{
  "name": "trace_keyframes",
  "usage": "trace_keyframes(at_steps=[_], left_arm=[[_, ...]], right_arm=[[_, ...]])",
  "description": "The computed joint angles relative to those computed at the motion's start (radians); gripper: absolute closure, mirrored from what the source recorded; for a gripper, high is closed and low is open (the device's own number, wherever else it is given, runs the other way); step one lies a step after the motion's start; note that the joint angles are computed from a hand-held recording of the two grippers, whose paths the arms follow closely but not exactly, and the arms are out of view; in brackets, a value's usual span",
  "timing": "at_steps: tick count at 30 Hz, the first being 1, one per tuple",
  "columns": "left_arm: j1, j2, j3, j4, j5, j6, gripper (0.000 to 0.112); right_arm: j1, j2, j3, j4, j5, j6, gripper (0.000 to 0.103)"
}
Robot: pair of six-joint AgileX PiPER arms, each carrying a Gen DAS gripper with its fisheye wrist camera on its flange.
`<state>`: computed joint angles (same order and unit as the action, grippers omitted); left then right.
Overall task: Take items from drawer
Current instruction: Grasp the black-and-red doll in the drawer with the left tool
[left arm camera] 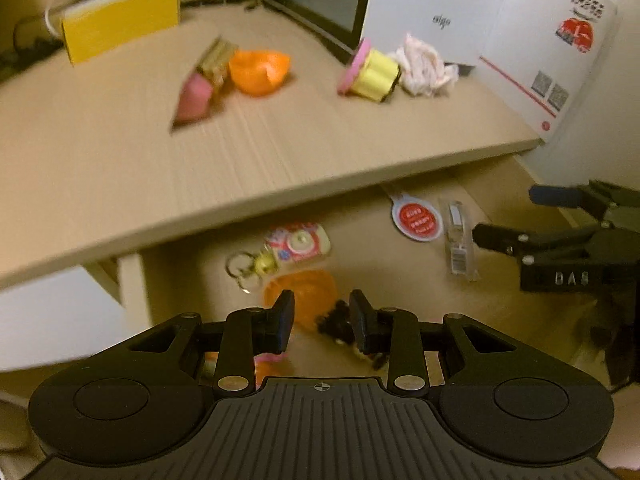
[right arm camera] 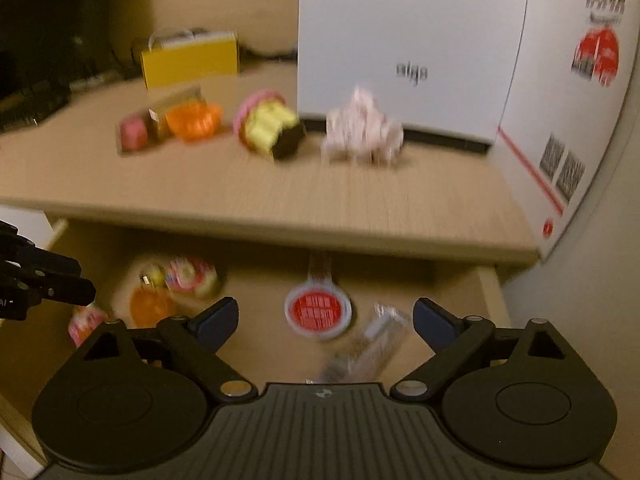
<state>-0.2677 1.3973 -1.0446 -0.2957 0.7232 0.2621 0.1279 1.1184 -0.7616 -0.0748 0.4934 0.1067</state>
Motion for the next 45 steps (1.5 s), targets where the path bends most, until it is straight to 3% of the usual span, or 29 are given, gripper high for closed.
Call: trace_keyframes(at_steps=[5,8,12,26,35,38,43,45], left_arm=[[-0.042,0.062,-0.028,0.006,0.007,-0.092,0.079],[-0.041,0.137,-0.088,-0.031,0.083,-0.174,0.079],[-0.078,0.233,-0.172,0.074,0.141,-0.353,0.079],[-0.143,0.381,-0.269,0.153,0.200,-0.430,0.075],[-0.152,0.386,-0.274,0.153,0.193,-0.403,0.076],[-0.127,0.369,-0.264,0.094,0.218,-0.358,0.076],[-0.040,0.188,-0.163,-0.039,0.234,-0.181,0.077],[0.013,0.104,-0.136,-0.071,0.258,-0.128,0.077]], right_arm=[[-0.012,0.009,0.023,0.020,0.006,-0.090,0.008],[-0.042,0.025,0.006,0.090,0.019,-0.151,0.008],[-0.050,0.044,-0.006,0.097,0.032,-0.143,0.008],[-0.063,0.052,-0.012,0.079,0.044,-0.102,0.008],[-0.057,0.059,-0.017,0.026,0.052,-0.027,0.008],[-0.052,0.064,-0.021,0.008,0.057,-0.009,0.008],[-0.039,0.083,-0.050,-0.005,0.099,-0.010,0.008],[-0.039,0.086,-0.073,0.072,0.130,-0.109,0.008]])
